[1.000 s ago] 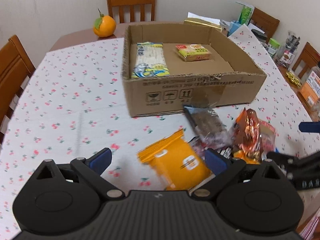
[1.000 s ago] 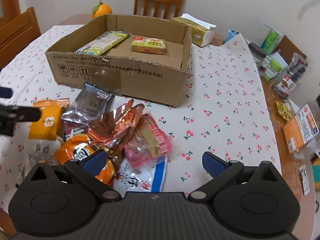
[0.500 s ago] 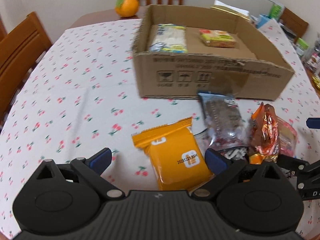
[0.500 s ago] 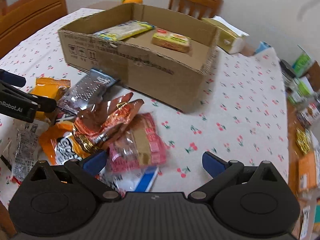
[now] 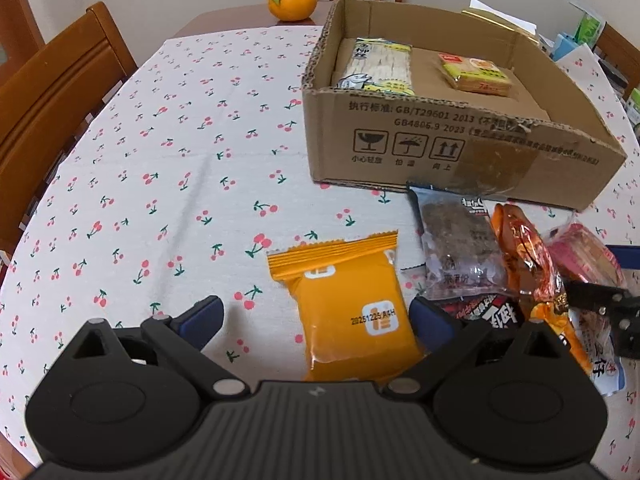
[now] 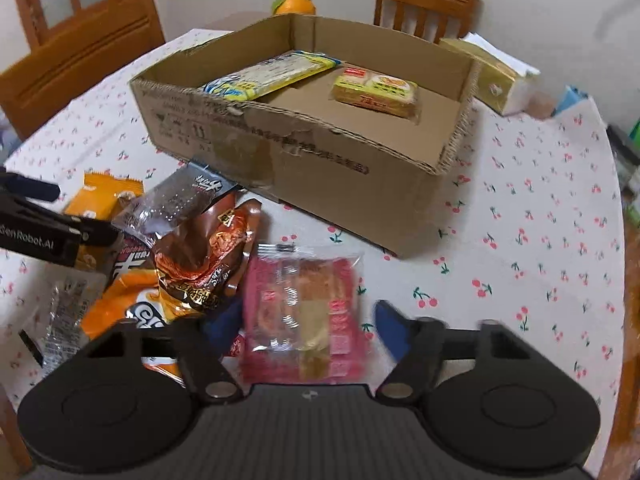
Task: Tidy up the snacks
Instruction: 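Move the left tool to the orange bread pack while the right tool reaches the pink pastry pack, then close the left tool on the orange pack while the right tool grips the pink pack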
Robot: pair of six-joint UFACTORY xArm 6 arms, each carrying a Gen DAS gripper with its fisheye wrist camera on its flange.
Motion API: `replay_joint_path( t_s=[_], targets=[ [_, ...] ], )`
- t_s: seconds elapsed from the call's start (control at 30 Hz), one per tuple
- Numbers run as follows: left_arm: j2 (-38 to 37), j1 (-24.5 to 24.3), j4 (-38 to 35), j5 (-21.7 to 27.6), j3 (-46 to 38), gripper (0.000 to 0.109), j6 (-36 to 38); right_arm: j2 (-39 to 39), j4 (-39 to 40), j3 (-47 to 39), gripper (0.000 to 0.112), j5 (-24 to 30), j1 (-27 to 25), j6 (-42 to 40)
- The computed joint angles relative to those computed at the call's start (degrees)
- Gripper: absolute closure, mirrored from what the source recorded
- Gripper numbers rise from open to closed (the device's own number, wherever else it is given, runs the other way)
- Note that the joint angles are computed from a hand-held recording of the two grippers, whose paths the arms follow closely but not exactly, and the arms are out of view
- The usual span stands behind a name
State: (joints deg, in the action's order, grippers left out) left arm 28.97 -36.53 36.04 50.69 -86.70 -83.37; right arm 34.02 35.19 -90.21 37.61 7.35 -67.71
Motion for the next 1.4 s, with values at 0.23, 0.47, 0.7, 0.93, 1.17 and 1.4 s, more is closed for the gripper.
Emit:
replay_joint_path(
  t_s=[0.23,0.47,0.7,0.93,1.17,1.4],
  targets=[
    [-0.2,-0.4,0.9,2.8,-0.3,0.01,0.4,0.0,-6.8,1.7,0.046,-7.1,-0.7,9.8],
    [-0.6,-0.2,1.9,3.7,0.9,0.011,-0.8,1.7,-8.4,-0.5,0.043,-7.3,-2.3,12.9],
    [0.7,-0.2,3.1,0.6,0.7,0.01,-4.5,3.3,-5.9,-2.0,0.031,-8.0,-2.5,10.2],
    [-0.4,0.6,3.3,-2.5,2.9,0.013,-7.3,3.5,-2.8,-2.7,0.03,-5.7,-3.2,7.4],
    [-0.9,0.2,4.7,-2.3,2.9,0.039,-7.6,2.8,-1.7,-1.5,0.03,-5.7,-2.7,5.6],
    [-1.8,0.1,5.0,-2.3,3.7,0.051,-7.8,2.1,-2.2,-0.8,0.039,-5.8,-2.6,5.8]
  ],
)
